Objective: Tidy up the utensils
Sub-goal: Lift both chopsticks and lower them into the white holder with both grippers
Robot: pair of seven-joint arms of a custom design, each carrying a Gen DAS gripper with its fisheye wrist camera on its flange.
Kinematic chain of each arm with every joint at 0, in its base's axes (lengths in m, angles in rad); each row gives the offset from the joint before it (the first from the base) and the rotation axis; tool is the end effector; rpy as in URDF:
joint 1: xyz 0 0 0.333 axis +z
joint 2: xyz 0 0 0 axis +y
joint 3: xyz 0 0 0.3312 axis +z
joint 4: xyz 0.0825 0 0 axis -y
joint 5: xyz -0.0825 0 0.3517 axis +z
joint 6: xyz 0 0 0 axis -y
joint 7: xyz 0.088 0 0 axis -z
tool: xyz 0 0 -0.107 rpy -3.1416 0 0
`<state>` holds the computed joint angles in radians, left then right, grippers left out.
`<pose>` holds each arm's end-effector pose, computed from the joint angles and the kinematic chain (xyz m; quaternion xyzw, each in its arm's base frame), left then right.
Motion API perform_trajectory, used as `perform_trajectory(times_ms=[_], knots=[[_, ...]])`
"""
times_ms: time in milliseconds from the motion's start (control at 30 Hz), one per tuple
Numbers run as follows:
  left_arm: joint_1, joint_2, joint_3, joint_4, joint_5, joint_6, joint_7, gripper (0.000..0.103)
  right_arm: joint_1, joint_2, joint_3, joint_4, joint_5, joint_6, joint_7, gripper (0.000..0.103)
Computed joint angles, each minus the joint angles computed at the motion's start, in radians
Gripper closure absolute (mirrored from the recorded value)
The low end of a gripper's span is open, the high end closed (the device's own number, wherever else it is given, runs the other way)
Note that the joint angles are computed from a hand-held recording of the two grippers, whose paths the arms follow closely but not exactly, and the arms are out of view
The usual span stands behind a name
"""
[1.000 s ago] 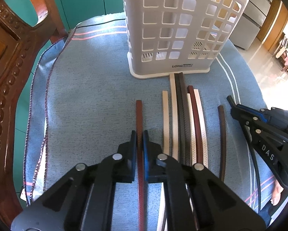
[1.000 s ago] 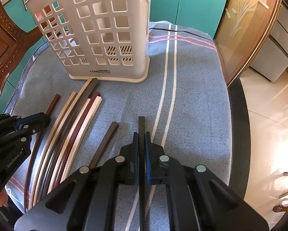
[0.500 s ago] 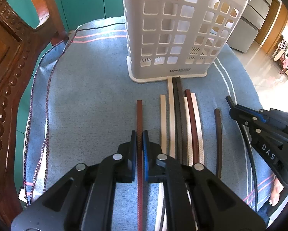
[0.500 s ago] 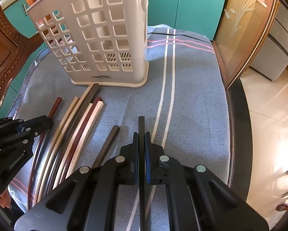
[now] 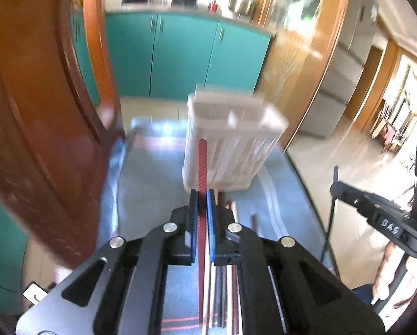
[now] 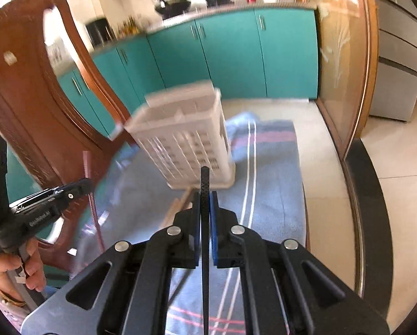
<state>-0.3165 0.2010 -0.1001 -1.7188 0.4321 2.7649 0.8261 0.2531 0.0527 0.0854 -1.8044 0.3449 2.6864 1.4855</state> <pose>0.5830 -0.2704 0.5904 -0.6414 0.6369 -0.3644 0.2240 0.5684 0.1871 0.6301 -0.6966 0.5828 -0.1376 0.3952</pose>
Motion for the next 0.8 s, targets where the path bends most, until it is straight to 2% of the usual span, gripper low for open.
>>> perform_trajectory(times_ms=[167, 300, 367, 400, 433, 467, 500, 600, 700, 733, 767, 800], knots=[[0.004, -0.069, 0.008, 0.02, 0.104, 0.049, -0.073, 0.096, 0.004, -0.06, -0.01, 0.011, 0.119, 0.051, -0.078, 0.096], [0.029, -0.019, -0.012, 0.186, 0.143, 0.018, -0.058, 0.096, 0.01, -0.015, -0.014, 0.159, 0.153, 0.085, -0.101, 0.096], [0.01, 0.037, 0.014, 0.304, 0.128, 0.005, -0.036, 0.096, 0.005, 0.039, -0.001, 0.265, 0.165, 0.139, -0.117, 0.096], [0.0, 0.066, 0.025, 0.366, 0.129, -0.016, -0.036, 0.096, 0.008, 0.072, -0.003, 0.319, 0.112, 0.171, -0.07, 0.096], [-0.015, 0.109, 0.047, 0.445, 0.145, -0.032, -0.053, 0.096, 0.04, 0.087, -0.037, 0.347, 0.041, 0.188, -0.004, 0.096], [-0.03, 0.139, 0.068, 0.5, 0.157, -0.044, -0.068, 0.096, 0.037, 0.132, -0.04, 0.411, -0.086, 0.2, 0.106, 0.096], [-0.039, 0.172, 0.083, 0.551, 0.159, -0.053, -0.076, 0.096, 0.045, 0.178, -0.054, 0.479, -0.151, 0.189, 0.16, 0.096], [-0.055, 0.248, 0.12, 0.672, 0.136, -0.073, -0.099, 0.096, 0.043, 0.26, -0.06, 0.574, -0.233, 0.199, 0.238, 0.096], [-0.076, 0.343, 0.167, 0.817, 0.139, -0.114, -0.117, 0.096, 0.04, 0.308, -0.072, 0.594, -0.306, 0.238, 0.316, 0.096], [-0.072, 0.367, 0.163, 0.846, 0.172, -0.133, -0.144, 0.096, 0.029, 0.317, -0.064, 0.594, -0.317, 0.246, 0.329, 0.096], [-0.086, 0.417, 0.193, 0.911, 0.135, -0.145, -0.124, 0.096, 0.013, 0.335, -0.047, 0.602, -0.32, 0.249, 0.335, 0.096], [-0.086, 0.443, 0.187, 0.941, 0.127, -0.164, -0.112, 0.096, -0.004, 0.338, -0.026, 0.591, -0.321, 0.256, 0.335, 0.096]])
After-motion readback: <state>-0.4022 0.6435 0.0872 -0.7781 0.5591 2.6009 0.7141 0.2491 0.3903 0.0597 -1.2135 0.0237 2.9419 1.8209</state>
